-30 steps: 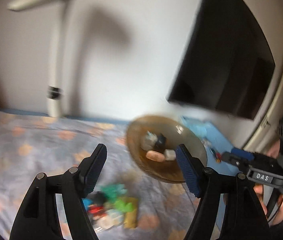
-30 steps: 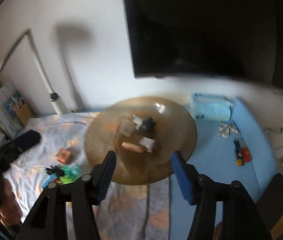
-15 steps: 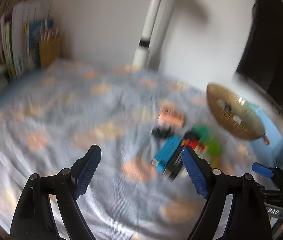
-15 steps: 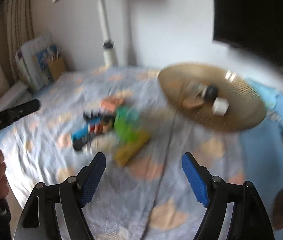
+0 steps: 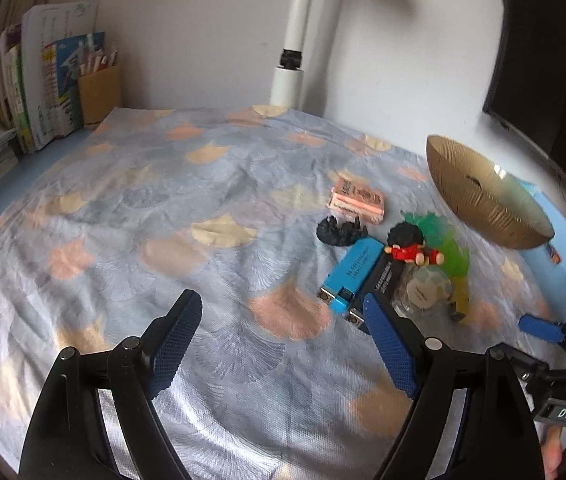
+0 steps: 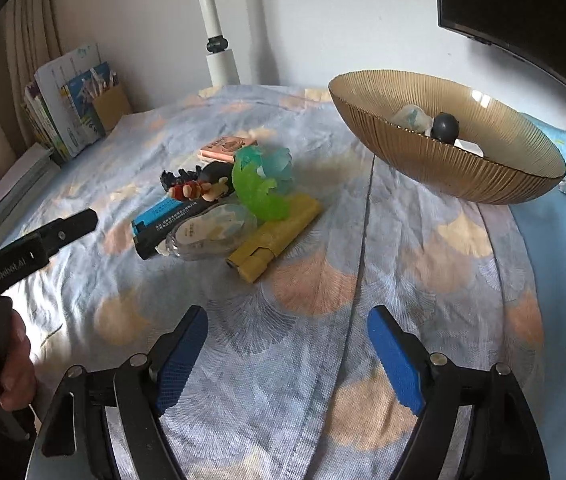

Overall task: Organize rigid objects
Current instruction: 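Withdraw both open tools from the bowl toward the remaining objects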

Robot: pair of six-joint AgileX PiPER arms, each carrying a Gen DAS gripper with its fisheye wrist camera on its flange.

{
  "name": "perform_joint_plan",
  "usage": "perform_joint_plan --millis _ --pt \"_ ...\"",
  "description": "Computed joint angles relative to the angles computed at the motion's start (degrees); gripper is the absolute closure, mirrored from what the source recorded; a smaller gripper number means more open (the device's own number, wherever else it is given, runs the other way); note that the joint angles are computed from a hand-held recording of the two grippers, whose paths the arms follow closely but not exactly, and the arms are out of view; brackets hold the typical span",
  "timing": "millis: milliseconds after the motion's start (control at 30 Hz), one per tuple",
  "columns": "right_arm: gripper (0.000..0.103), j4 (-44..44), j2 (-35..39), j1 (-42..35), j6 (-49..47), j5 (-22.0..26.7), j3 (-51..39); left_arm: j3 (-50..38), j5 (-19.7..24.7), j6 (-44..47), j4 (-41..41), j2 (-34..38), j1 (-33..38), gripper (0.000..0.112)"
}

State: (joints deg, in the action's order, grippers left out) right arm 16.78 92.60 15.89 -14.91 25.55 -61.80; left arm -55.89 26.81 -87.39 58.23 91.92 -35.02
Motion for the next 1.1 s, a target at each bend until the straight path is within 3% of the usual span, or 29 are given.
perform_joint_plan --millis 233,667,767,867,933,1000,1100 --pt "0.022 -2.58 0.00 0.64 2.38 -0.26 0.02 -0.98 4.20 -1.89 2.67 0.95 -2.47 0.030" --pt "0.022 -8.29 0.40 2.38 7.27 0.11 -0.50 -7.63 12.90 8.10 -3.85 6.18 -5.12 0.030" --pt "0.022 -9.88 0.74 2.39 9.20 0.49 -0.97 -8.34 11.97 11.78 -6.46 6.39 -4.35 0.030" --pt "0.022 -11.41 1.79 2.48 11.74 3.76 -3.33 -9.11 7.93 21.92 -14.47 6.04 -1.53 0.030" --pt "0.022 -3.60 3.22 0.84 6.52 9.44 -7.36 -10.45 7.66 26.85 -16.99 6.68 -0.46 0.030" --pt "0.022 -0.31 3.82 0.23 4.94 11.23 -9.71 -12.58 8.36 30.57 -18.39 8.00 0.76 0.030" --pt "0.022 -6.55 6.35 2.13 11.47 12.73 -14.59 -15.56 9.25 34.94 -20.49 10.30 2.37 0.030"
